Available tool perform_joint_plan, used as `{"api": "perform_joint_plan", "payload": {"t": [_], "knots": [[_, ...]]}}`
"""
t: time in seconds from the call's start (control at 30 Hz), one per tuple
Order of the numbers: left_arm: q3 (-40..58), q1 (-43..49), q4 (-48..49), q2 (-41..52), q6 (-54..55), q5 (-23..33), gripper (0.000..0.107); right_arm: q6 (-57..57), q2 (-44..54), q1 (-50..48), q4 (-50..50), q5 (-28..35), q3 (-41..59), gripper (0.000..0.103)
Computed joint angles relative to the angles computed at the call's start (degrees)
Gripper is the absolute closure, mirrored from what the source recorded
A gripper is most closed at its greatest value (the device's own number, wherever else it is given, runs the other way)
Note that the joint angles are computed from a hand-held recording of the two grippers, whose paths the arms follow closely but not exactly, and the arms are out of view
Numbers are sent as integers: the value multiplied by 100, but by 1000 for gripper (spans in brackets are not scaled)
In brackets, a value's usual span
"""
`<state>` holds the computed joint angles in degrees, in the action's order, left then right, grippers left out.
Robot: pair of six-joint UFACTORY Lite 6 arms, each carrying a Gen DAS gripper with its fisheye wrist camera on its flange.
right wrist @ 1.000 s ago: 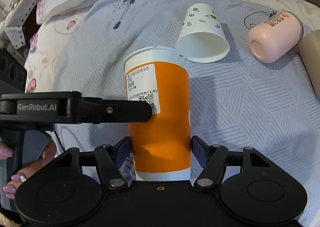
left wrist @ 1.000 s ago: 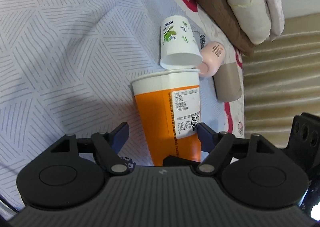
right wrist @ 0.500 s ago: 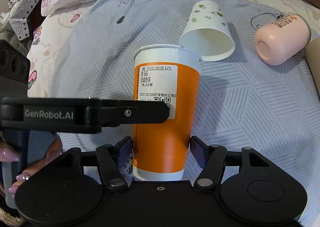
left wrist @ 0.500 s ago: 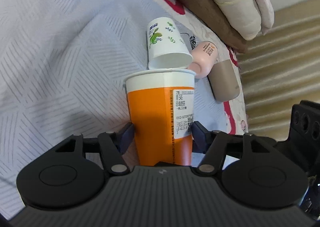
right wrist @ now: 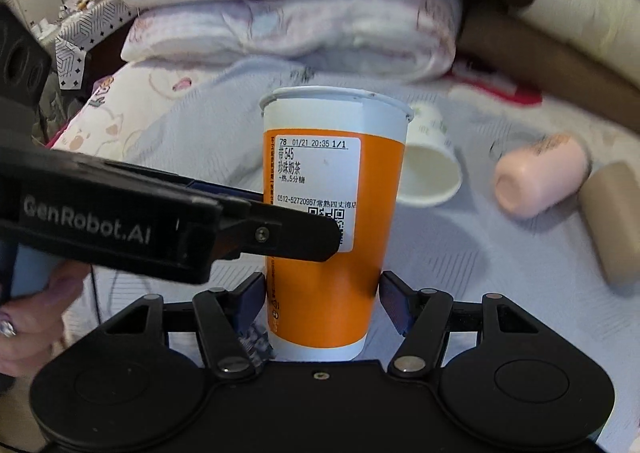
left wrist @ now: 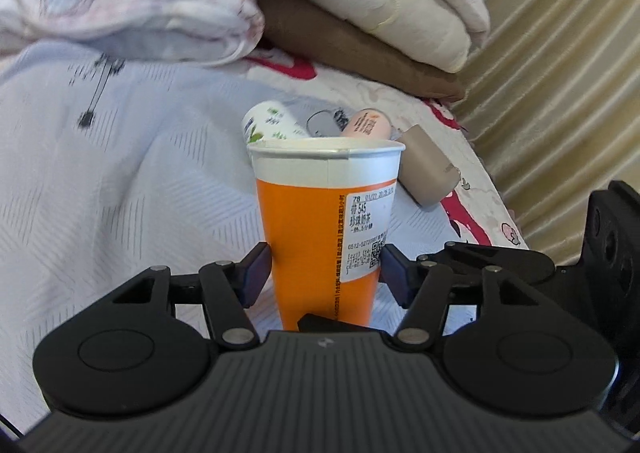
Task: Flip cup upright
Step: 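Rotate the held orange cup upright with the right gripper, rim up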
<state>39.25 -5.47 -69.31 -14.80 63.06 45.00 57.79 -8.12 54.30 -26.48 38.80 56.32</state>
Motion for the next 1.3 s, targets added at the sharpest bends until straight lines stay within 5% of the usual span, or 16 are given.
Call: {"api": "perform_joint_plan", "payload": {"t": [0.4, 0.53, 1.03, 1.3], "knots": [[-500, -910, -524, -699, 805, -1473, 50, 3675, 253, 955, -4265, 245, -988, 35], [-632, -1030, -1120, -744, 1429, -1556, 50, 4822, 216, 1094, -5284, 513, -1460, 35], [-514, -1006, -2367, 70, 2469, -1109, 50, 5567, 254, 914, -5596, 573, -1796, 35], [-426, -1232, -2644, 421, 2669, -1321, 51, 6062, 435, 808, -6012, 539, -1903, 35]]}}
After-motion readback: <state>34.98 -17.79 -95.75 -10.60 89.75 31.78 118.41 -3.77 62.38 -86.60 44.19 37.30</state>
